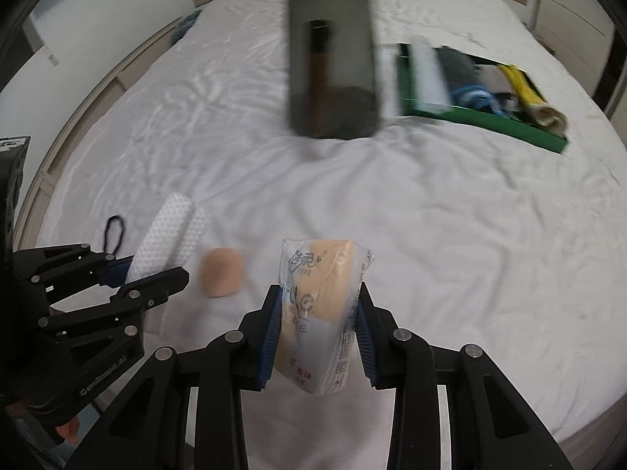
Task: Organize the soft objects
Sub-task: 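Carry the sponge and tissue pack with both grippers over the green tray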
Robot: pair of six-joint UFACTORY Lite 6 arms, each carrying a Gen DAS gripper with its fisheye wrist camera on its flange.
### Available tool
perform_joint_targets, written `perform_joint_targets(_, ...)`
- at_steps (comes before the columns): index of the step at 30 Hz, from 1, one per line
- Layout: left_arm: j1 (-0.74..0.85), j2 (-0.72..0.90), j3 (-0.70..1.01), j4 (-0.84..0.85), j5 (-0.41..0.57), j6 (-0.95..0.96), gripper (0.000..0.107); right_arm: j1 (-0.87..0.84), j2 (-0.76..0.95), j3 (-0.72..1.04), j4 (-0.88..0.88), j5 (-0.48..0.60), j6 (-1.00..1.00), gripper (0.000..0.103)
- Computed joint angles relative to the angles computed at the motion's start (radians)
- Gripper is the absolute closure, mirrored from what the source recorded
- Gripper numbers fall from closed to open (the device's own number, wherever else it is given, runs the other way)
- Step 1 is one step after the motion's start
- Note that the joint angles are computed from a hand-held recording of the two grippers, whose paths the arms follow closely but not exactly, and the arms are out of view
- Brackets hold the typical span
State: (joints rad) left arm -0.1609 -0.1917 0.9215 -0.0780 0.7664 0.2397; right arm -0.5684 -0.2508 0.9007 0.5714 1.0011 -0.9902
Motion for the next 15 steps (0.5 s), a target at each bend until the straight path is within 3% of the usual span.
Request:
perform_joint_targets(7,-0.230,0.220,0.193,0.043,-0.027,-0.207,0.092,-0.201,0.249,0.284,-0.022,0.063,-0.109,0.069)
perform_joint_targets(15,-0.365,0.558,0.606,0.083,0.024,-0.355,0.092,-0.259,0.540,0.679,-0.033,0.098,-0.102,0.069)
